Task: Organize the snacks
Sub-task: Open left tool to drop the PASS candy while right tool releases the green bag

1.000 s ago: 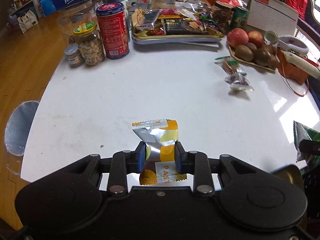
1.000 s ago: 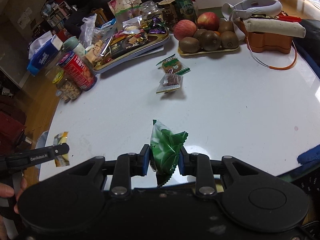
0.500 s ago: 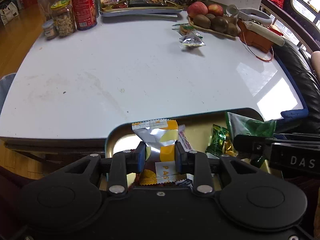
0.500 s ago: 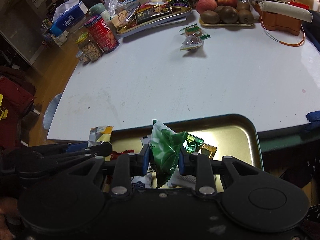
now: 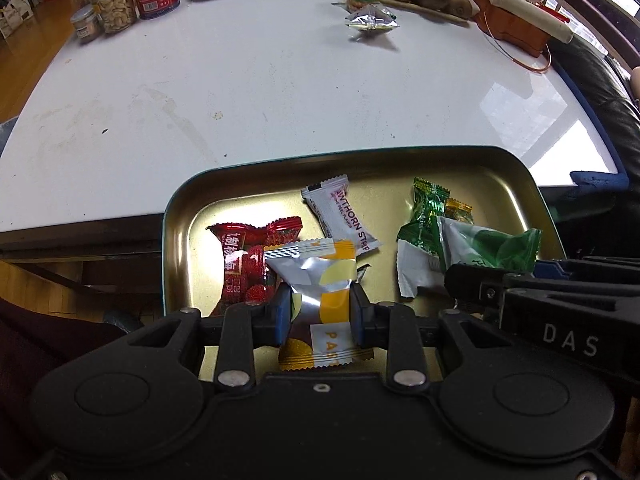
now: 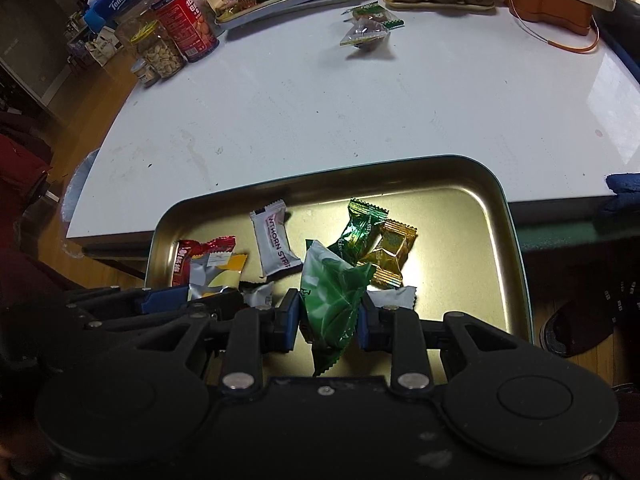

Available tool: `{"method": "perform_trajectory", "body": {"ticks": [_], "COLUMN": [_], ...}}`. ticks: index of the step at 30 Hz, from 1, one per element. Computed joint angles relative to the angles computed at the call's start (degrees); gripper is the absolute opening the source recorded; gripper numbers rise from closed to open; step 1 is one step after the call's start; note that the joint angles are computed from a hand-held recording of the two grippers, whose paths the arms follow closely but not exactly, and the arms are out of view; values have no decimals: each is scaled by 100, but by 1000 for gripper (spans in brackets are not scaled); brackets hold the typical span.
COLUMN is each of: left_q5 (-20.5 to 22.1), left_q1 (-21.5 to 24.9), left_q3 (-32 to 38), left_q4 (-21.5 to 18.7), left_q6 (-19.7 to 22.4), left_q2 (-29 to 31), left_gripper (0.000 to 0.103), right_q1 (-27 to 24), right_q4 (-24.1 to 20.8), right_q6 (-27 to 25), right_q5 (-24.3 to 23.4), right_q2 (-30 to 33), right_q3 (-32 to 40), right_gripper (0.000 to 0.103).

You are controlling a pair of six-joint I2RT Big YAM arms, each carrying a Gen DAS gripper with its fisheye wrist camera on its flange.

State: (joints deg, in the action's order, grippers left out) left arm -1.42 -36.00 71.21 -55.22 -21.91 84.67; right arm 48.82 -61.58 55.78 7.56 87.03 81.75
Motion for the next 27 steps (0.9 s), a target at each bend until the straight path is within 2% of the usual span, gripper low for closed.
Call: {"method": "perform_trajectory", "body": {"ticks": [2, 4, 5, 6, 9, 19, 27], "left_q5": [21, -1, 0, -19, -200, -129, -11], "left_q1": [-11, -13, -12, -17, -65, -32, 27], "left_q3": [18, 85, 91, 73, 50, -3, 69], "left_q4": [-81, -213, -238, -206, -180, -155, -188], "left_q6": [-3, -42, -72, -92, -95, -130, -132], "left_q2": [31, 90, 94, 75, 42, -29, 32], "left_gripper": [40, 47, 54, 58, 59, 58, 58], "right_q1": [-7, -6, -19, -13, 4, -27, -305], "right_q4": [-109, -184, -259, -270, -291, -188, -170], "right_q6": [-57, 49, 96, 135, 184, 288, 233], "right_q5": [11, 121, 143, 205, 316, 286, 352], "right_q2": [84, 110, 136, 131, 105, 38, -32], "right_q3": [101, 144, 192, 196, 196, 169, 268], "right_gripper": [32, 36, 49, 57, 57, 58, 58]}}
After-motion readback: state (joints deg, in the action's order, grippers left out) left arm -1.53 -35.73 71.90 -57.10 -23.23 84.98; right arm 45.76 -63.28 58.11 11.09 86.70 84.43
